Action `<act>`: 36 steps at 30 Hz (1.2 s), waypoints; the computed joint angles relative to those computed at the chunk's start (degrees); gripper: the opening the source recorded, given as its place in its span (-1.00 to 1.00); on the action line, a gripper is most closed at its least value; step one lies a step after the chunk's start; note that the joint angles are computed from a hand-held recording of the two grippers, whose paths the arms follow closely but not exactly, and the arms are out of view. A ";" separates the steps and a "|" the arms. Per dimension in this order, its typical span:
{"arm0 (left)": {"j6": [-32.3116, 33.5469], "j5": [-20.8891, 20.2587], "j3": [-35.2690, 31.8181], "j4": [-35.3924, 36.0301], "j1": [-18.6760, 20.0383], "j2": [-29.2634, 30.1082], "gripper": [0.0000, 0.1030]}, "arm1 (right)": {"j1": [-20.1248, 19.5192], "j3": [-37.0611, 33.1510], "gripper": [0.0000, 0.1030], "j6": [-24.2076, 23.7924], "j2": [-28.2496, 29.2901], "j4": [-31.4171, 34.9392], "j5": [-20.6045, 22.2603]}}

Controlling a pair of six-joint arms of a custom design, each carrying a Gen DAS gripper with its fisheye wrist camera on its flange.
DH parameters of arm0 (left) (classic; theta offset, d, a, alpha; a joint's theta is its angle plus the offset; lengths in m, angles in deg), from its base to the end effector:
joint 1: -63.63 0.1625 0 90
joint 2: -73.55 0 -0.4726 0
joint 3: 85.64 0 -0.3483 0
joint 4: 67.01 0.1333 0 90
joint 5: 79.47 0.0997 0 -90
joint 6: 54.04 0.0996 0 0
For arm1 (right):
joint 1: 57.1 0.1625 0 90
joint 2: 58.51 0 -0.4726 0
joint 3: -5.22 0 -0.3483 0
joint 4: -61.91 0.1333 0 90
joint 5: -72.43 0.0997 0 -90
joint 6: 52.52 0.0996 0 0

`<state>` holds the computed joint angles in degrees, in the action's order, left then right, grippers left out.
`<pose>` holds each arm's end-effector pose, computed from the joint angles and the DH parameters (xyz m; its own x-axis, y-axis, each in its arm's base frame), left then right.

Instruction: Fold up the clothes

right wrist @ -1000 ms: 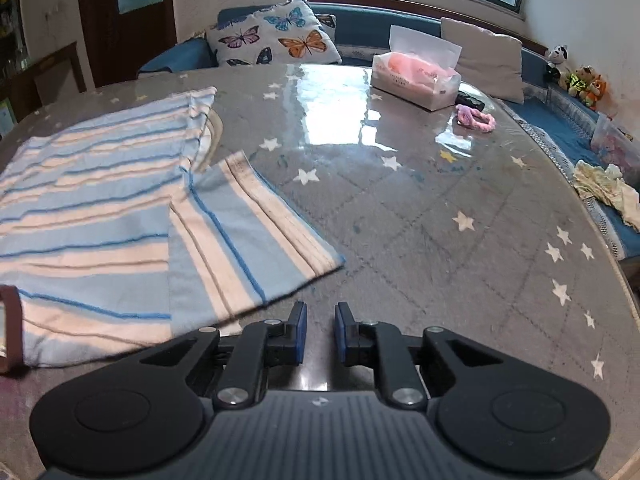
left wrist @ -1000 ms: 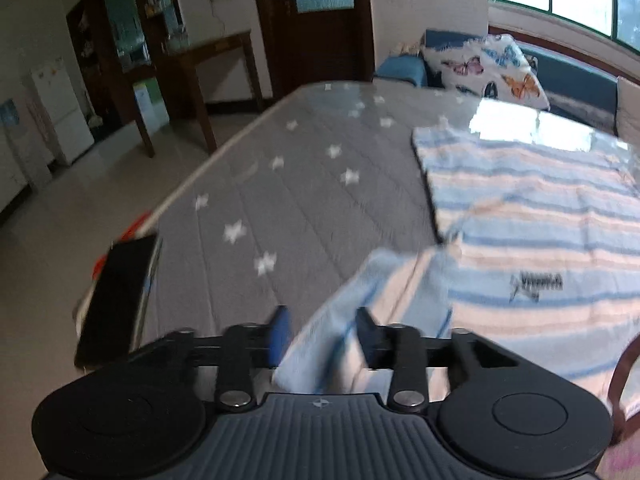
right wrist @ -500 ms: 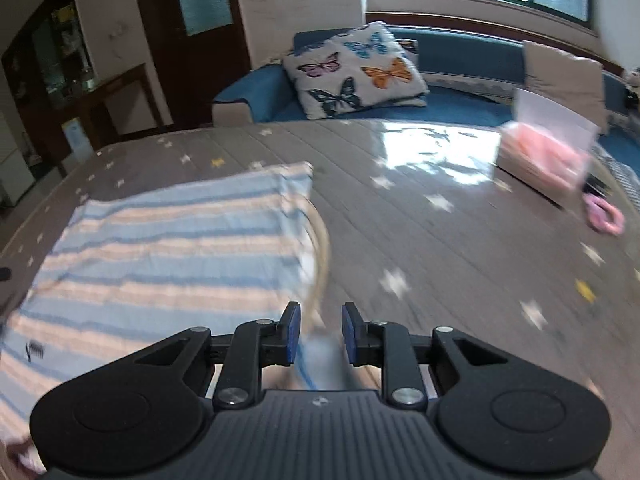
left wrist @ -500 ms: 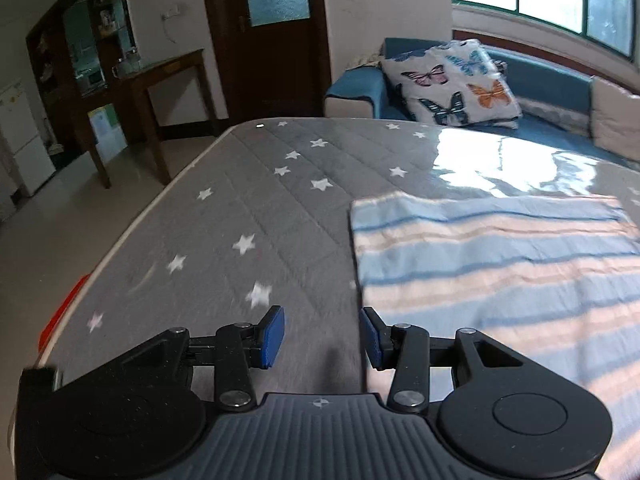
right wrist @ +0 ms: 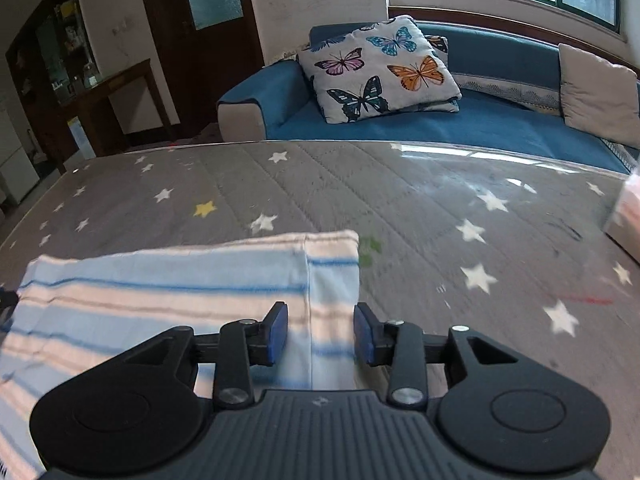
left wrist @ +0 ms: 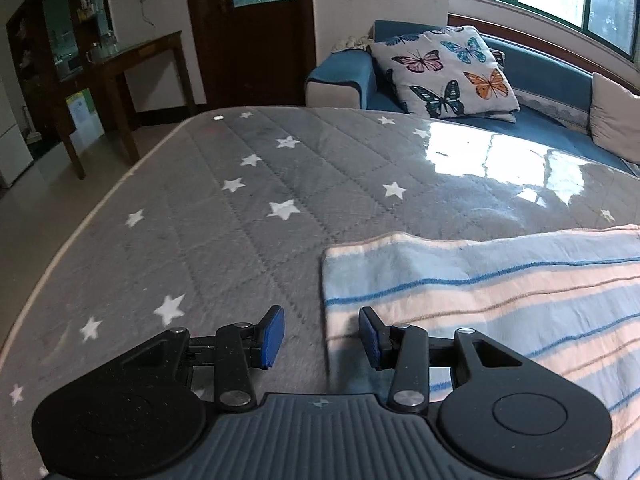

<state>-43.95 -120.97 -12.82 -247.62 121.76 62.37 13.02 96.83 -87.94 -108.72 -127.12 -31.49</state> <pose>-0.2185 -0.7452 -0.0618 -0.6617 0.1713 -0.7300 0.5869 0.7242 -0.3621 -0.1348 -0.6943 0.3278 -0.7931 0.1329 0.5945 -0.3406 0.7123 -0.6136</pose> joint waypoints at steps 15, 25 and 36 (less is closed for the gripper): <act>9.55 -5.06 -8.17 -3.37 -0.42 4.93 -0.94 | 0.49 -0.11 -0.91 -2.80 1.28 -9.32 -0.87; 12.11 -3.47 -18.84 0.70 -0.14 11.08 -0.90 | -0.38 -1.33 -0.88 -3.62 1.12 -8.72 -3.76; 10.75 -0.10 -3.21 -6.49 -3.12 4.42 -0.10 | 1.15 10.64 -0.14 -6.01 -5.28 -5.27 -1.97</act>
<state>-33.20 -121.06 -16.03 -254.11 118.64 66.79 14.17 107.47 -93.96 -114.01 -132.39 -33.47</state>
